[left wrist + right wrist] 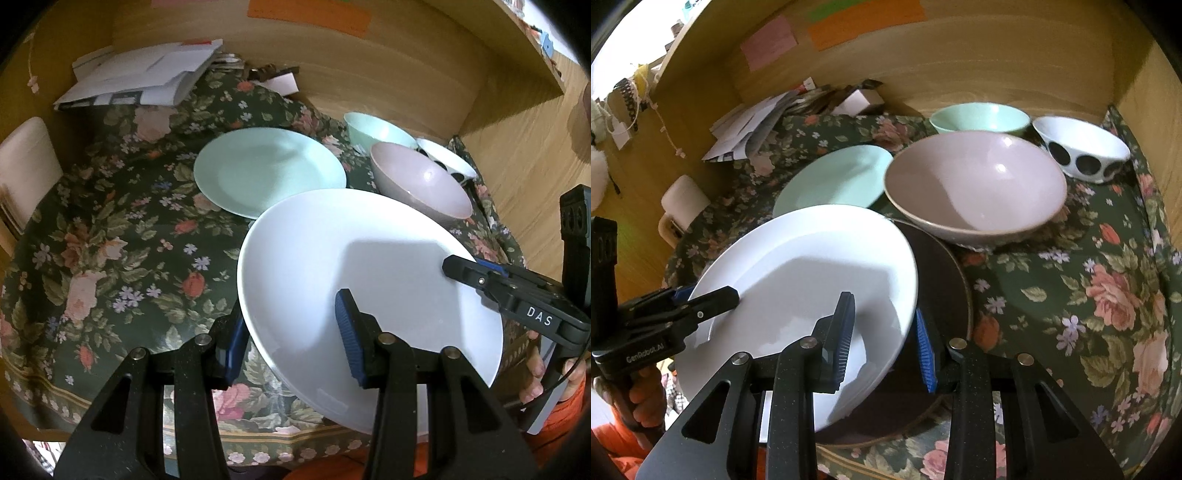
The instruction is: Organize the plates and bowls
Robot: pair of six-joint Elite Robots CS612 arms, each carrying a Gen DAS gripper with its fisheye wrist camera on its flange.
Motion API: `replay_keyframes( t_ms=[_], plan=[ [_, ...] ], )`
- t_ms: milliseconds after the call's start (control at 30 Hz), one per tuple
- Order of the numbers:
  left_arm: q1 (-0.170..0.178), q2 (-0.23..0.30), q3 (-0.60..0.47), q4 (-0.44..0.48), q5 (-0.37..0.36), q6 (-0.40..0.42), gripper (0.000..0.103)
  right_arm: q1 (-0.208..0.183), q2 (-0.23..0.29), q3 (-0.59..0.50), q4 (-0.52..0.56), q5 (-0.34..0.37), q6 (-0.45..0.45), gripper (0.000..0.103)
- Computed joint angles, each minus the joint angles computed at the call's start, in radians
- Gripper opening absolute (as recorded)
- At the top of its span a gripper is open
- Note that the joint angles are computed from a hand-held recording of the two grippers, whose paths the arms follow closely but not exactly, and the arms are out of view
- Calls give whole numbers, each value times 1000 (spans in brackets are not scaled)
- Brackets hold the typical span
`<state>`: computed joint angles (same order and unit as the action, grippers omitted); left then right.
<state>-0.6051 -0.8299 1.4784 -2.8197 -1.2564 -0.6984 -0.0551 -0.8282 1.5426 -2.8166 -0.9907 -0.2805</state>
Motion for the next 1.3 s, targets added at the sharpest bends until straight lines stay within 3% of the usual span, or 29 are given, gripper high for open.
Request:
replay_keyframes(
  t_ms=[500, 1033, 1300],
  plan=[
    [8, 25, -38, 73, -34, -14, 45, -2, 28, -29, 48, 7, 7, 29],
    [12, 41, -66, 99, -48, -1, 46, -9, 22, -36, 86, 1, -39, 31],
    [9, 46, -77, 107, -34, 14, 46, -12, 11, -11, 13, -34, -16, 33]
  ],
)
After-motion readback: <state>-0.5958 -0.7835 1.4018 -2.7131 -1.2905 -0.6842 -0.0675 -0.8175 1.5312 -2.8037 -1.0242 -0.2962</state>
